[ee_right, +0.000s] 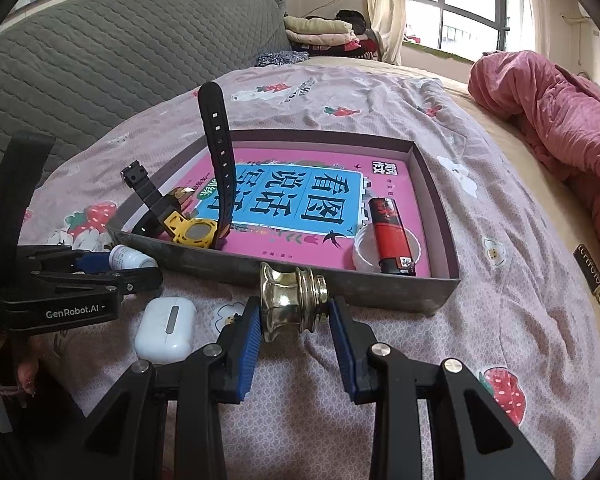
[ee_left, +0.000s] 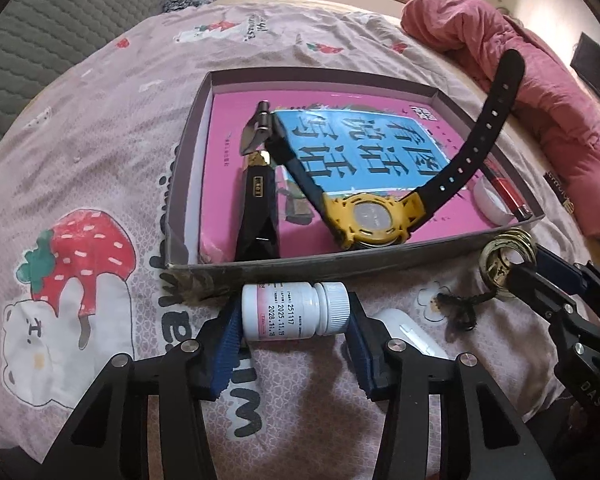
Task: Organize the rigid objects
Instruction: 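Lift and carry brass spool with right tool while left tool carries pill bottle over tray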
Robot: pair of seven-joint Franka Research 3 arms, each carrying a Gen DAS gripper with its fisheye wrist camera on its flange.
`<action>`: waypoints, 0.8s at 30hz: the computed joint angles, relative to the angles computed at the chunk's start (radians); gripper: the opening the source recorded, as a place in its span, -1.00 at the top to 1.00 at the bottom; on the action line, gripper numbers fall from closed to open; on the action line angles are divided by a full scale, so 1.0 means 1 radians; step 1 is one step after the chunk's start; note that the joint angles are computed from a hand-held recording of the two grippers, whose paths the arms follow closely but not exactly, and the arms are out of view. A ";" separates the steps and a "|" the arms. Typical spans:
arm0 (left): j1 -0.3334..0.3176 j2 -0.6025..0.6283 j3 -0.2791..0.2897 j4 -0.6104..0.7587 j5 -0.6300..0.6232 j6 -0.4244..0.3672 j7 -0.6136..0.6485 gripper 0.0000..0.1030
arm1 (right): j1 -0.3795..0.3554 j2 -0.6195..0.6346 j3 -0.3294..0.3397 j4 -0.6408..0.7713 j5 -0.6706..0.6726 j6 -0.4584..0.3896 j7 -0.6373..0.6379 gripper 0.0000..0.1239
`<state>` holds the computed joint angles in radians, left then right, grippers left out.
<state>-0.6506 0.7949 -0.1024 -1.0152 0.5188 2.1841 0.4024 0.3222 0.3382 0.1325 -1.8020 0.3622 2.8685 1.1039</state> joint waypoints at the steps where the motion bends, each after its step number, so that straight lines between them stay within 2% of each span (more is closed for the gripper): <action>1: -0.001 0.001 -0.001 0.001 0.001 0.003 0.002 0.04 | 0.000 -0.001 0.000 0.000 0.001 0.000 -0.001 0.44; 10: -0.016 0.010 0.007 0.026 0.016 -0.001 0.021 0.04 | -0.008 -0.008 0.008 -0.003 0.020 -0.004 -0.021 0.45; 24: -0.018 -0.108 0.006 -0.138 0.093 0.088 -0.065 0.04 | -0.027 -0.027 0.036 -0.018 0.113 0.007 -0.110 0.44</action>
<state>-0.6687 0.6869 -0.0968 -1.1529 0.6122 2.2716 0.3371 0.2955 0.3110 0.1682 -1.8200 0.4749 2.8750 0.9942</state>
